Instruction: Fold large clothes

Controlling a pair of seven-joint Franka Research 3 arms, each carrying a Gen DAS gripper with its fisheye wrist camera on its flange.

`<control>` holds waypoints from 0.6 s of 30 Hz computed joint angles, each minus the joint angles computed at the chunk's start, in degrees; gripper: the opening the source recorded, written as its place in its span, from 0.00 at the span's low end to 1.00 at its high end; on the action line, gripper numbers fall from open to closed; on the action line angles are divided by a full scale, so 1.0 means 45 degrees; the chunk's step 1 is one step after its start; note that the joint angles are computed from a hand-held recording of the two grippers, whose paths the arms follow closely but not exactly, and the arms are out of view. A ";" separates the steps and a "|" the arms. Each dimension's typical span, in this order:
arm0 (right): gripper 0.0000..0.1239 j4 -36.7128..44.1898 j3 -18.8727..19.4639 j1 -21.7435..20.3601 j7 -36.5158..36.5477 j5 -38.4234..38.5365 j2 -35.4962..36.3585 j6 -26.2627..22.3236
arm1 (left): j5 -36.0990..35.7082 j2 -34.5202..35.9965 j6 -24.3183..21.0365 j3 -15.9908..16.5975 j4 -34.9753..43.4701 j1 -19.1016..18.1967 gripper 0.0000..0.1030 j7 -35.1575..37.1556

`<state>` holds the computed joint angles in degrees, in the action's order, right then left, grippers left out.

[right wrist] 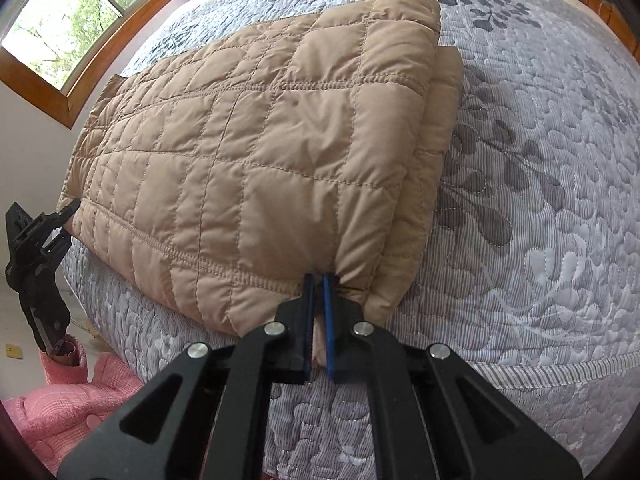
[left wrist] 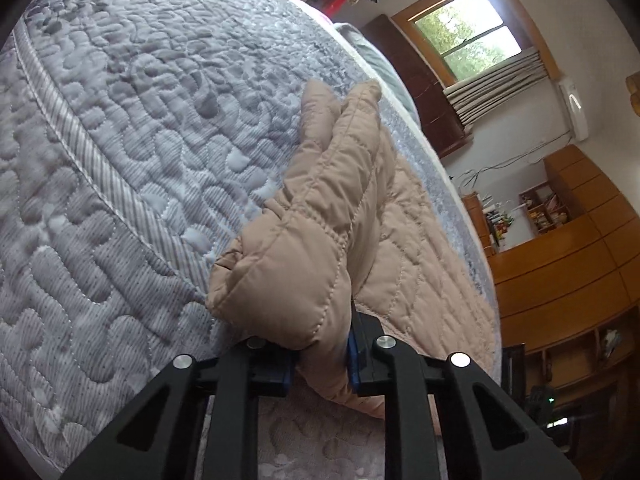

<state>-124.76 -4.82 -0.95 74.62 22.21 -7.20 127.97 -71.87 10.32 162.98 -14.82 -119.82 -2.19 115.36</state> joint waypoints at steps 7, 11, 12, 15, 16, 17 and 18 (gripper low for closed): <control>0.01 0.0102 0.0001 -0.0004 -0.0166 0.0183 0.0354 0.0265 | -0.1396 0.0666 -0.0604 -0.0166 0.0391 0.0420 0.19 0.1582; 0.01 0.0028 0.0055 0.0030 0.0051 0.0092 0.0337 0.0448 | -0.2668 0.0560 -0.0838 -0.0090 0.0278 0.0457 0.18 0.2766; 0.01 0.0016 0.0060 0.0037 0.0100 0.0075 0.0325 0.0469 | -0.2670 0.0399 -0.0561 -0.0041 0.0162 0.0302 0.17 0.3061; 0.01 -0.0059 0.0084 0.0070 0.0357 0.0066 0.0220 0.0462 | -0.2314 -0.0194 0.0764 -0.0057 0.0012 -0.0299 0.15 0.4065; 0.01 -0.0055 0.0099 0.0081 0.0481 0.0029 0.0213 0.0463 | -0.2325 -0.0400 0.0923 -0.0072 0.0061 -0.0427 0.15 0.4433; 0.01 -0.0067 0.0120 0.0095 0.0573 -0.0053 0.0184 0.0475 | -0.2391 -0.0606 0.0943 -0.0071 0.0136 -0.0525 0.15 0.4864; 0.01 -0.0075 0.0159 0.0123 0.0685 -0.0156 0.0158 0.0500 | -0.2337 -0.0798 0.0893 -0.0047 0.0221 -0.0639 0.15 0.5163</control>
